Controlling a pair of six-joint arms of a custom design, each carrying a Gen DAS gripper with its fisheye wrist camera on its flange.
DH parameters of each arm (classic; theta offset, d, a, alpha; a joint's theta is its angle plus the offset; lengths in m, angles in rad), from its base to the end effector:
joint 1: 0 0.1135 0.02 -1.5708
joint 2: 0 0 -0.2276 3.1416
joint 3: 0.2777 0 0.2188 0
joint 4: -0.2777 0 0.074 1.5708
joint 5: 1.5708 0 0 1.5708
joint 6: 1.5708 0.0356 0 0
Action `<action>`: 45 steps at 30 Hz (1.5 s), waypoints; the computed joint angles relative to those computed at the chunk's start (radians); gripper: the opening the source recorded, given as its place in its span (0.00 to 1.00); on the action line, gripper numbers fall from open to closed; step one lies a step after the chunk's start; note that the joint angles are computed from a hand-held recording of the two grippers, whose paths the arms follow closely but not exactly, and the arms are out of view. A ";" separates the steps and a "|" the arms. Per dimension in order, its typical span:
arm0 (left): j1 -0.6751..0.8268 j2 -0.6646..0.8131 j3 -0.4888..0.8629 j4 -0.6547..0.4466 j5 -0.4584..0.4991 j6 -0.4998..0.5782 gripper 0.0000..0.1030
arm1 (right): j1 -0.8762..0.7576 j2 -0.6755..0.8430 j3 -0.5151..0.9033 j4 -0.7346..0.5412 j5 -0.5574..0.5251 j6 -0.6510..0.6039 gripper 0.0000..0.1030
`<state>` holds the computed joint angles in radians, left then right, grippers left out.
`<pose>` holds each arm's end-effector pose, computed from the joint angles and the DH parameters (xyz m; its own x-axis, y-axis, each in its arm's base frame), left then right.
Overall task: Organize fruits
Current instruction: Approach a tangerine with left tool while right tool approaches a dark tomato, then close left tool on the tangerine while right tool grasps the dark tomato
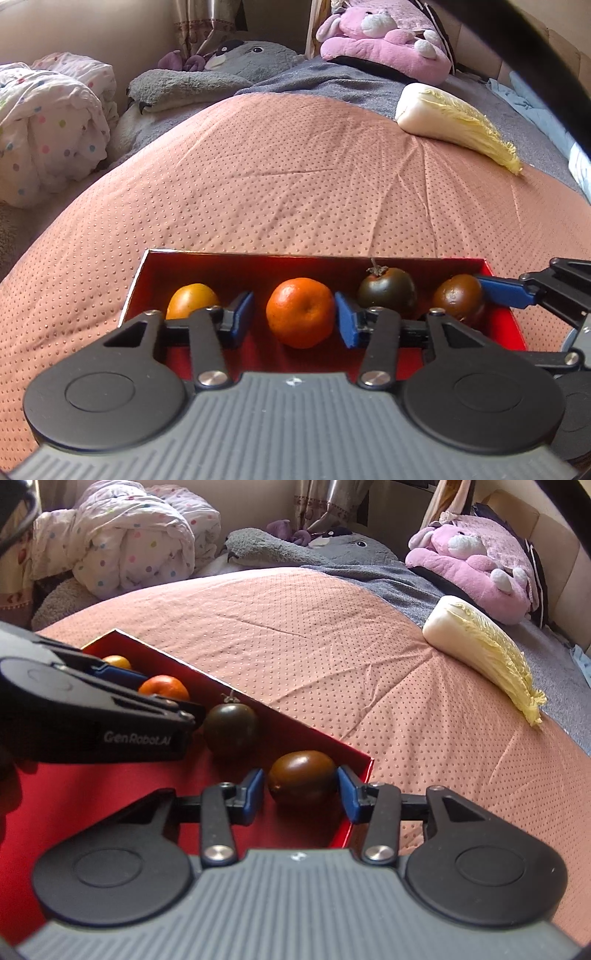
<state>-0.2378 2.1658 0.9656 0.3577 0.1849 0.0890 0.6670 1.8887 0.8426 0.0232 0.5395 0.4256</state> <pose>0.3408 -0.0893 0.0462 -0.6913 0.2575 -0.6752 0.4136 0.9072 -0.0775 0.2493 0.1730 0.0884 -0.7432 -0.1343 -0.6555 -0.0150 0.9827 -0.1843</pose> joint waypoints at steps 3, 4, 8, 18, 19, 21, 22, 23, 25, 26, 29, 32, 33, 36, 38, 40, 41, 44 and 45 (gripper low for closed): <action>0.004 -0.004 -0.001 -0.007 0.016 0.004 0.43 | 0.001 -0.020 -0.023 0.010 -0.007 0.007 0.43; 0.003 -0.005 -0.004 -0.005 0.015 0.002 0.43 | 0.004 -0.024 -0.024 0.006 -0.004 0.009 0.42; 0.003 -0.019 -0.019 -0.005 0.016 -0.007 0.42 | 0.030 -0.052 -0.040 -0.013 0.009 0.032 0.42; 0.010 -0.091 -0.100 0.005 0.034 -0.009 0.42 | 0.136 -0.179 -0.081 -0.122 0.088 0.116 0.42; 0.009 -0.104 -0.117 0.012 0.035 -0.006 0.42 | 0.149 -0.191 -0.083 -0.135 0.096 0.126 0.42; 0.007 -0.132 -0.153 0.026 0.038 -0.003 0.42 | 0.172 -0.213 -0.084 -0.162 0.116 0.139 0.42; 0.007 -0.147 -0.174 0.034 0.038 -0.002 0.42 | 0.186 -0.223 -0.084 -0.176 0.129 0.149 0.42; 0.006 -0.163 -0.193 0.040 0.037 -0.001 0.42 | 0.199 -0.234 -0.084 -0.189 0.141 0.157 0.42; 0.008 -0.199 -0.234 0.048 0.045 0.001 0.42 | 0.226 -0.253 -0.083 -0.217 0.166 0.173 0.42; 0.010 -0.218 -0.257 0.055 0.048 0.004 0.42 | 0.240 -0.263 -0.082 -0.231 0.178 0.182 0.42; 0.008 -0.277 -0.322 0.071 0.049 0.016 0.42 | 0.281 -0.297 -0.082 -0.277 0.216 0.220 0.42; 0.002 -0.348 -0.394 0.085 0.055 0.028 0.42 | 0.319 -0.326 -0.082 -0.329 0.252 0.259 0.42; -0.001 -0.373 -0.417 0.088 0.054 0.034 0.42 | 0.333 -0.334 -0.080 -0.353 0.263 0.273 0.42; -0.010 -0.452 -0.486 0.087 0.055 0.040 0.42 | 0.371 -0.363 -0.079 -0.421 0.290 0.325 0.42; -0.018 -0.511 -0.530 0.079 0.058 0.041 0.42 | 0.399 -0.385 -0.081 -0.474 0.306 0.372 0.42; -0.038 -0.571 -0.577 0.076 0.053 0.045 0.42 | 0.430 -0.402 -0.081 -0.533 0.323 0.426 0.42; -0.049 -0.597 -0.596 0.075 0.047 0.048 0.42 | 0.445 -0.411 -0.082 -0.563 0.328 0.454 0.42; -0.083 -0.670 -0.647 0.058 0.028 0.054 0.42 | 0.495 -0.429 -0.081 -0.656 0.344 0.548 0.42; -0.096 -0.696 -0.662 0.049 0.021 0.051 0.42 | 0.512 -0.436 -0.081 -0.687 0.349 0.579 0.42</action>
